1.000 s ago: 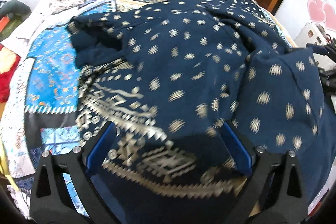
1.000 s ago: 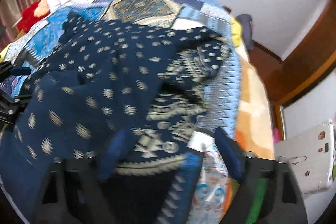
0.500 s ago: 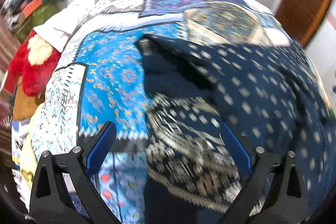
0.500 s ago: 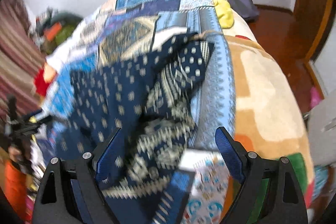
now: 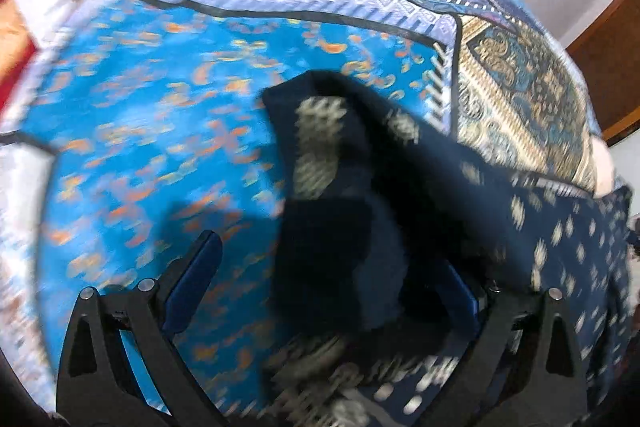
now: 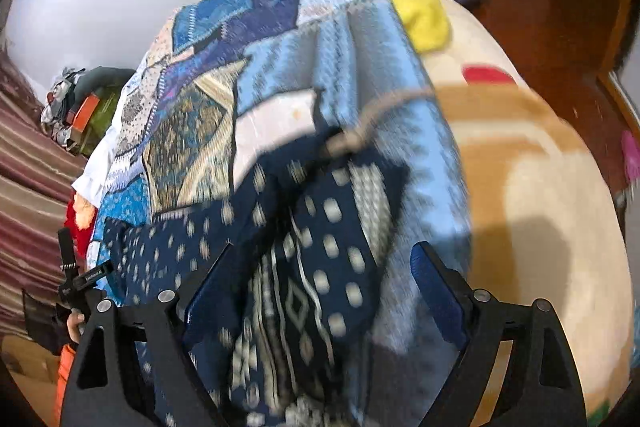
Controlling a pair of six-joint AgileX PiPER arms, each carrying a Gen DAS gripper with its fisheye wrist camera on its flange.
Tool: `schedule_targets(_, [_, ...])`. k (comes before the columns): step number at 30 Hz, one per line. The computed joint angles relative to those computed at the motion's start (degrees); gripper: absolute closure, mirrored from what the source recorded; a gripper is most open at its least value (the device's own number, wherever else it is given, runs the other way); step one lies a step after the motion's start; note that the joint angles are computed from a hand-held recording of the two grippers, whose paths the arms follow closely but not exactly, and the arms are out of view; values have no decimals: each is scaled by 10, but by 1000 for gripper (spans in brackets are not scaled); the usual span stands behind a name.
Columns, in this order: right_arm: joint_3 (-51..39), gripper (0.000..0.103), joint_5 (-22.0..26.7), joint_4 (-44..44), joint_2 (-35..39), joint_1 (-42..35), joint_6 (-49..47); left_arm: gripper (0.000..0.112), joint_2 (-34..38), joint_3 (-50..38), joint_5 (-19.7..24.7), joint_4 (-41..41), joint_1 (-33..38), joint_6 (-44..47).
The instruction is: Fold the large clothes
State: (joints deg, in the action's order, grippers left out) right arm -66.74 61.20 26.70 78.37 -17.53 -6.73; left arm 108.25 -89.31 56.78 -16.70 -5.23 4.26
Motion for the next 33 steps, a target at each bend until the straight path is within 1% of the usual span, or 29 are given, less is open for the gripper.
schedule_targets(1, [-3,30,-14,2,7,7,-8,16,15,-10,4,-36,5,20])
schedule_targets(2, [-10,38,-26,2,18,17,-7,20,23,-16,2,-49,5,28])
schedule_targets(3, [-18,55,-28,6,31,22,-8,25,25,-18,-10,-48,-1,28])
schedule_targets(4, [-26,71,-27,10,46,28,-6,39,27,-24,-18,-45,-7,33])
schedule_targets(5, [-38,78,-23,22,69,34,-9,51,27,-28,-23,-36,-14,29])
schedule_targets(6, [-42,85,-27,26,80,42,-8,58,27,-31,-26,-28,-19,25])
schedule_targets(7, [-48,87,-38,16,88,55,2,76,28,-37,-24,-31,-23,28])
schedule_targets(8, [-61,89,-52,-11,95,78,18,83,29,-47,-18,-19,-30,17])
schedule_targets(9, [-69,91,-61,-29,98,94,29,84,33,-63,-10,13,-40,-11])
schedule_targets(10, [-82,92,-68,-43,104,108,39,89,38,-85,4,61,-55,-51])
schedule_targets(13, [-152,93,-63,-96,136,149,75,90,49,-140,26,148,-74,-92])
schedule_targets(14, [-177,93,-60,-114,148,162,84,90,53,-163,33,163,-72,-97])
schedule_targets(18, [-289,93,-52,-186,203,208,112,90,83,-250,61,162,-40,-90])
schedule_targets(20, [-339,93,-45,-217,235,228,124,89,110,-299,82,164,-26,-95])
schedule_targets(22, [-378,93,-48,-264,270,250,144,88,138,-333,99,175,-19,-99])
schedule_targets(24, [-405,92,-46,-310,303,269,163,86,156,-341,103,183,-20,-108])
schedule_targets(26, [-424,92,-34,-367,334,285,200,79,185,-362,111,189,-21,-113])
schedule_targets(27, [-421,92,-37,-369,342,284,206,77,191,-362,106,201,-26,-119])
schedule_targets(28, [-404,91,-52,-364,337,280,207,73,190,-356,99,210,-29,-121])
schedule_targets(29, [-388,89,-69,-356,331,275,207,69,183,-336,82,225,-34,-124])
schedule_targets(30, [-377,78,-78,-360,326,272,214,67,174,-313,64,240,-38,-126])
schedule_targets(31, [-371,55,-79,-384,324,275,234,61,170,-303,55,252,-41,-127])
schedule_targets(32, [-368,41,-73,-431,324,282,263,55,165,-292,46,259,-41,-129])
schedule_targets(33, [-354,24,-76,-473,318,289,289,52,162,-284,42,265,-39,-131])
